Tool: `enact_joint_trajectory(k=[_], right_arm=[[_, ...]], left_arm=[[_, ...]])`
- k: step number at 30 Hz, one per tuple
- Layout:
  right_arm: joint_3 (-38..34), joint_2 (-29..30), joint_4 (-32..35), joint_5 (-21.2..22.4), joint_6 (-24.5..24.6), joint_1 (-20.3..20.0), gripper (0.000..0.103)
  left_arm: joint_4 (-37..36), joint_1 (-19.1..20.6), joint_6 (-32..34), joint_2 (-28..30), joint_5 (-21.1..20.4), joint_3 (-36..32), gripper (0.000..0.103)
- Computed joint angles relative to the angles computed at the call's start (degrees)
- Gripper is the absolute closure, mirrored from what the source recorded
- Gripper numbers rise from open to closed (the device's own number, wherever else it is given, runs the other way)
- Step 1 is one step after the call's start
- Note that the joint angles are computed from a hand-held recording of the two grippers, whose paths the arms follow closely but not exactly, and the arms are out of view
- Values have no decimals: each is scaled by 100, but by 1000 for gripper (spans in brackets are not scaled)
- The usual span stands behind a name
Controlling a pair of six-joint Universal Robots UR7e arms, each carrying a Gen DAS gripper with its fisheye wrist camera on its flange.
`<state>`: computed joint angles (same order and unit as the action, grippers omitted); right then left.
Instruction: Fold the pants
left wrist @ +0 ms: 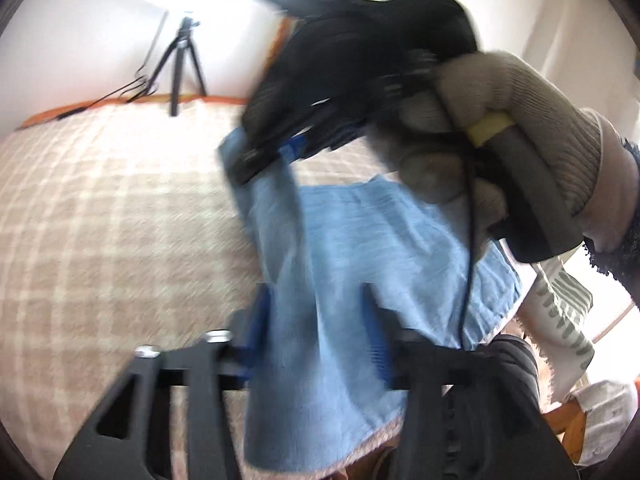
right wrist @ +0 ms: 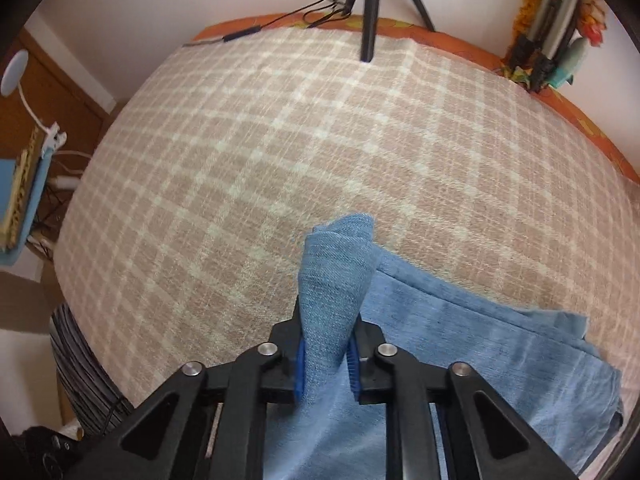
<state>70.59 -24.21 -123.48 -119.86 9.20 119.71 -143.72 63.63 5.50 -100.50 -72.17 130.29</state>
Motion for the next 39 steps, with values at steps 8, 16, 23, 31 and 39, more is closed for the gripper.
enact_joint_trajectory(k=[8,16,23,31,39], right_arm=[[466,-261,-736,226,6,-73,95],[1020,-634,-1614,557,27,-165,96],[1590,-1224,-2288,668,-50,-207,97],[2337,-2228,-2960,557,-135,-257,97],[3190,-3245,-3417,110,-111,-512,98]], left_arm=[[423,471,-496,144,-631,-122,60],[150,161,-122,77,-865,-93,91],[63,-207,61,282,-1305,-253,92],[9,-700,341,756,-1862,-530,92],[87,-1081,536,1385,-2154,-700,82]])
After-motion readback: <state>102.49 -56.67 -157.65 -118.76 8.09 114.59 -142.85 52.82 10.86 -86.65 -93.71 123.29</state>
